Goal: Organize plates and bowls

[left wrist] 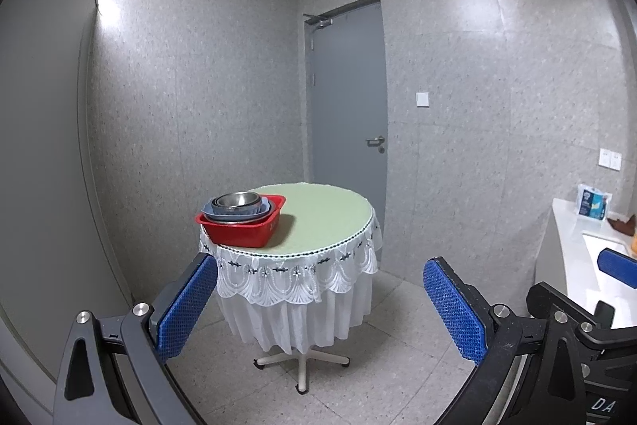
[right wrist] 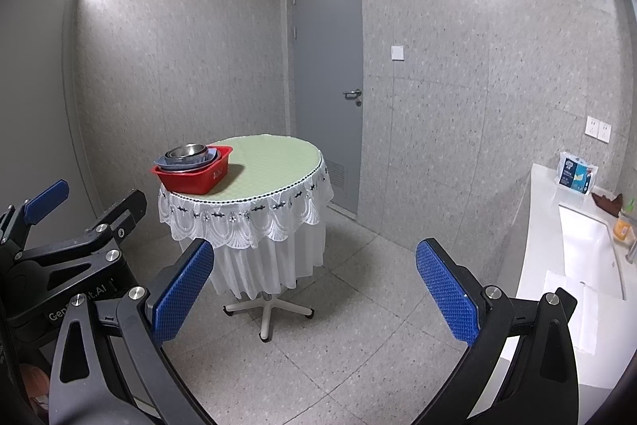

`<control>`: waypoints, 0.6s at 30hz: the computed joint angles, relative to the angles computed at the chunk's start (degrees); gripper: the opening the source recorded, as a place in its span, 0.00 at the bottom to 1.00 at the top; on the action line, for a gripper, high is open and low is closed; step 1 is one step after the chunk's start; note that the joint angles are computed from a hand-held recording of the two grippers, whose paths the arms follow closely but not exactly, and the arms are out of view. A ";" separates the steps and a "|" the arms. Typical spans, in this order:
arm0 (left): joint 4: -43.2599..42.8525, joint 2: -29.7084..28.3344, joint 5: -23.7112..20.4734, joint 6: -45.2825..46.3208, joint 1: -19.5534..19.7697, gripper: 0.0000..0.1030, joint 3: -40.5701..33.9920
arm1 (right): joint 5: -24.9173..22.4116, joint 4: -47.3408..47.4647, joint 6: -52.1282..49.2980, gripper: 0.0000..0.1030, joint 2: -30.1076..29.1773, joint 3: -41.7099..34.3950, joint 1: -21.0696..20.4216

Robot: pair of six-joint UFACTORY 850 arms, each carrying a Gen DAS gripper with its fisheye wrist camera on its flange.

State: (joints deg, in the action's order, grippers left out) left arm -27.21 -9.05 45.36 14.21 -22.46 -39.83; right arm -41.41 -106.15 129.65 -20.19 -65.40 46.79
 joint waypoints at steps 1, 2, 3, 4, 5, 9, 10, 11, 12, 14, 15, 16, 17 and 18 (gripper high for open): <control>-0.20 -0.03 -0.14 0.07 -0.15 0.99 -0.16 | 0.17 0.14 -0.16 1.00 -0.05 -0.09 -0.08; -0.25 -0.08 -0.24 0.11 -0.19 0.99 -0.26 | 0.42 0.10 -0.30 1.00 -0.08 -0.22 -0.25; -0.39 -0.14 -0.37 0.26 -0.21 0.99 -0.47 | 0.51 0.18 -0.47 1.00 -0.01 -0.23 -0.35; -0.48 -0.19 -0.51 0.40 -0.22 0.99 -0.64 | 0.48 0.35 -0.61 1.00 0.00 -0.23 -0.37; -0.49 -0.16 -0.68 0.50 -0.22 0.99 -0.70 | 0.58 0.38 -0.64 1.00 0.00 -0.28 -0.44; -0.57 -0.18 -1.07 0.65 -0.14 0.99 -1.04 | 0.96 0.65 -1.03 1.00 -0.06 -0.58 -0.67; -0.57 -0.11 -1.17 0.59 -0.09 0.99 -1.02 | 0.95 0.49 -0.96 1.00 -0.03 -0.55 -0.70; -0.68 -0.11 -1.17 0.66 -0.07 0.99 -1.05 | 0.94 0.46 -0.94 1.00 -0.09 -0.60 -0.72; -0.61 -0.19 -1.18 0.65 0.00 0.99 -1.16 | 1.02 0.49 -0.94 1.00 -0.08 -0.59 -0.72; -0.81 -0.05 -1.25 0.78 -0.08 0.99 -1.02 | 1.10 0.49 -0.93 1.00 -0.12 -0.65 -0.72; -0.25 -0.03 -1.34 0.53 0.21 0.99 -0.99 | 1.01 0.60 -1.00 1.00 -0.14 -0.69 -0.66; -0.07 -0.04 -1.40 0.46 0.32 0.99 -1.02 | 1.07 0.71 -1.10 1.00 -0.15 -0.73 -0.67; -0.08 0.02 -1.47 0.46 0.34 0.99 -1.00 | 1.09 0.81 -1.21 1.00 -0.13 -0.74 -0.68; -0.05 -0.03 -1.40 0.42 0.33 0.99 -1.01 | 1.06 0.84 -1.28 1.00 -0.22 -0.86 -0.69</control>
State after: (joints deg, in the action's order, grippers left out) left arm -27.26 -9.08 43.96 14.63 -22.13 -40.84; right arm -40.35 -105.32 128.36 -20.41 -66.27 46.10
